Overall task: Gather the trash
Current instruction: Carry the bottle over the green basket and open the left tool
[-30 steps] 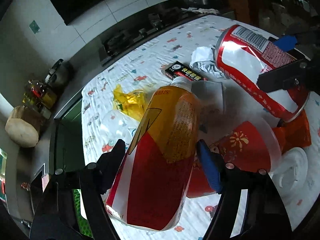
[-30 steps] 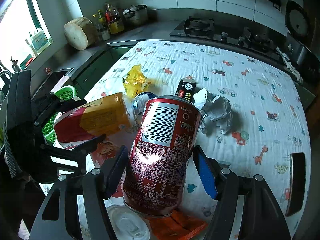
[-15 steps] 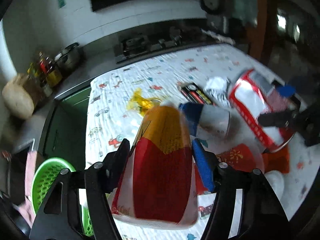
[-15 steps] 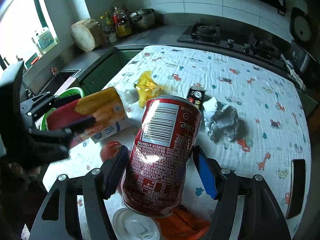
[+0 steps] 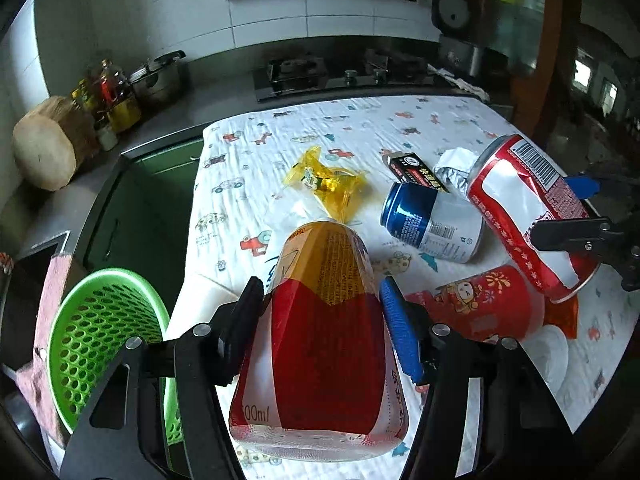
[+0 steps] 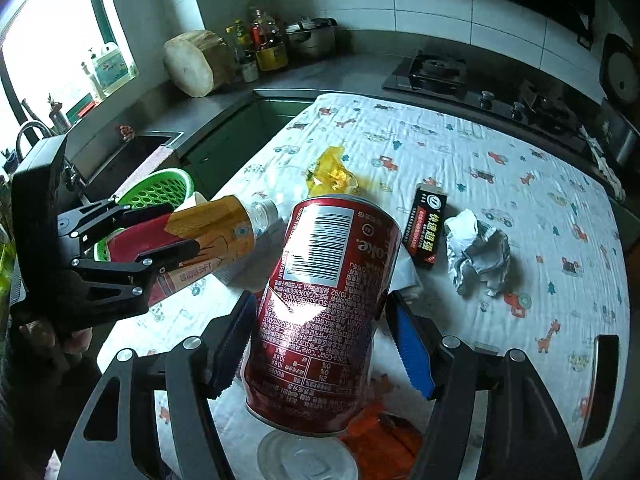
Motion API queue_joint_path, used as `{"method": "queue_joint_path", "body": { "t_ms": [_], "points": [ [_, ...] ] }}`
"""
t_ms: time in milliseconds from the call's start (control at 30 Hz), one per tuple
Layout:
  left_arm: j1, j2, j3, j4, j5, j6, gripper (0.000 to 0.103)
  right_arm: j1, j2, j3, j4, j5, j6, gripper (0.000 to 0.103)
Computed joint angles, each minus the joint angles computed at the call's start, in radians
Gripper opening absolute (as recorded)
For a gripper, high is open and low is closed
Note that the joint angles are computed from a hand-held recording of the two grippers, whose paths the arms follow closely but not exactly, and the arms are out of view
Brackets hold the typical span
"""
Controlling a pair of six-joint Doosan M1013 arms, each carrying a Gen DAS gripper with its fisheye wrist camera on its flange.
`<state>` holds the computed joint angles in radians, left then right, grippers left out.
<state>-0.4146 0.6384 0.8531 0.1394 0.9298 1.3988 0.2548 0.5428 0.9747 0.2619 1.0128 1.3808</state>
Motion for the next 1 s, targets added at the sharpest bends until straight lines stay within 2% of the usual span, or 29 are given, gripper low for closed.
{"method": "queue_joint_path", "body": {
  "t_ms": [200,367,533,667,867,1000],
  "points": [
    [0.009,-0.065,0.097,0.005,-0.096,-0.042,0.059,0.011,0.003,-0.014,0.016,0.000,-0.020,0.065],
    [0.030,-0.130,0.180,0.079,-0.160,-0.149,0.059,0.034,0.027,-0.056,0.041,0.022,-0.049,0.065],
    [0.066,-0.160,0.219,0.200,-0.144,-0.292,0.059,0.066,0.069,-0.124,0.061,0.059,-0.068,0.065],
    [0.100,-0.155,0.231,0.266,-0.105,-0.380,0.059,0.095,0.113,-0.194,0.079,0.099,-0.081,0.065],
    [0.165,-0.130,0.246,0.236,-0.066,-0.453,0.059,0.133,0.187,-0.309,0.103,0.159,-0.084,0.065],
    [0.184,-0.126,0.274,0.235,-0.065,-0.497,0.059,0.151,0.236,-0.387,0.108,0.208,-0.079,0.065]
  ]
}}
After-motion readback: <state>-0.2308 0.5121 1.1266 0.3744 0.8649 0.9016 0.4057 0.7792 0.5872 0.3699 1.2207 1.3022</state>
